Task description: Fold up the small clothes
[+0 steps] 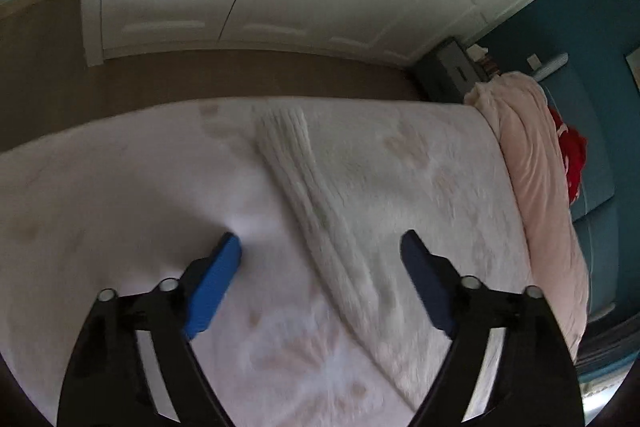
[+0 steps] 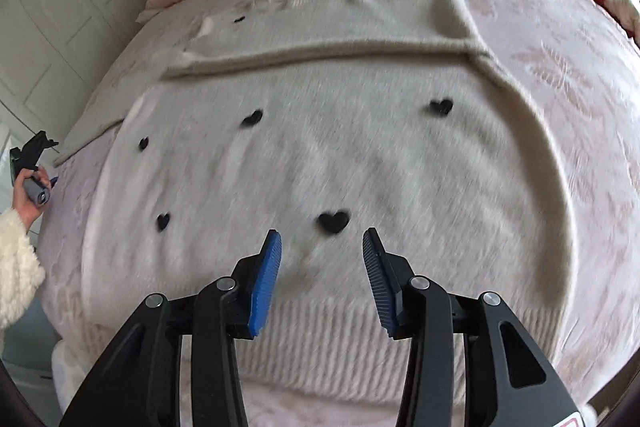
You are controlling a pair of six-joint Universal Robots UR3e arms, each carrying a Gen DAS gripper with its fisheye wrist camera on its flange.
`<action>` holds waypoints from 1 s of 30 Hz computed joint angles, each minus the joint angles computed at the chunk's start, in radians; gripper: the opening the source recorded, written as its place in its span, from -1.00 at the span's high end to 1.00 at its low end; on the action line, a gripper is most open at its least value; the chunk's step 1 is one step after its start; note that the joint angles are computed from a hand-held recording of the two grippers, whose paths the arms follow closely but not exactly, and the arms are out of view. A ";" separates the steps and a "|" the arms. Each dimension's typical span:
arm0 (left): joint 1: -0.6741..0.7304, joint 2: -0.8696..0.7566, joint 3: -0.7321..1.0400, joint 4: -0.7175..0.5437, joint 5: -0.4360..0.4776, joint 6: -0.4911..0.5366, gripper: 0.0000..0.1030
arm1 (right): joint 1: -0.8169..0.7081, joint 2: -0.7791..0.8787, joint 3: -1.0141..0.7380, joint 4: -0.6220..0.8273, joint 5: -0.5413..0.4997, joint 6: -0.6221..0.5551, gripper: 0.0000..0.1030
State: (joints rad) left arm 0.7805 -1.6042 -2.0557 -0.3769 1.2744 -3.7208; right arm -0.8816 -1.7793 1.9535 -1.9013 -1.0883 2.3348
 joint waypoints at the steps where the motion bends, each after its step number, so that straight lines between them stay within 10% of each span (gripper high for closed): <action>1: -0.022 -0.028 0.048 -0.027 0.031 0.033 -0.21 | 0.002 -0.019 0.012 0.004 -0.009 0.003 0.18; 2: -0.042 -0.067 0.115 -0.088 0.036 0.088 0.36 | 0.002 -0.038 0.025 0.007 -0.014 -0.001 0.17; 4: -0.071 -0.114 0.211 -0.195 0.017 0.134 0.81 | 0.011 -0.053 0.025 0.004 -0.026 0.004 0.17; 15: -0.639 -0.109 0.759 -0.271 0.074 0.066 0.83 | -0.070 -0.069 -0.060 0.095 0.081 -0.016 0.12; 19: -0.984 -0.404 1.147 -0.386 0.067 -0.011 0.56 | -0.143 -0.045 -0.097 0.132 0.136 -0.038 0.07; 22: -1.153 -0.516 1.118 -0.333 0.171 -0.158 -0.51 | -0.167 0.023 -0.136 0.128 0.146 -0.045 0.01; 30: -1.211 -0.255 0.299 0.022 0.298 -0.455 -0.50 | 0.009 0.334 -0.375 0.021 0.186 0.046 -0.23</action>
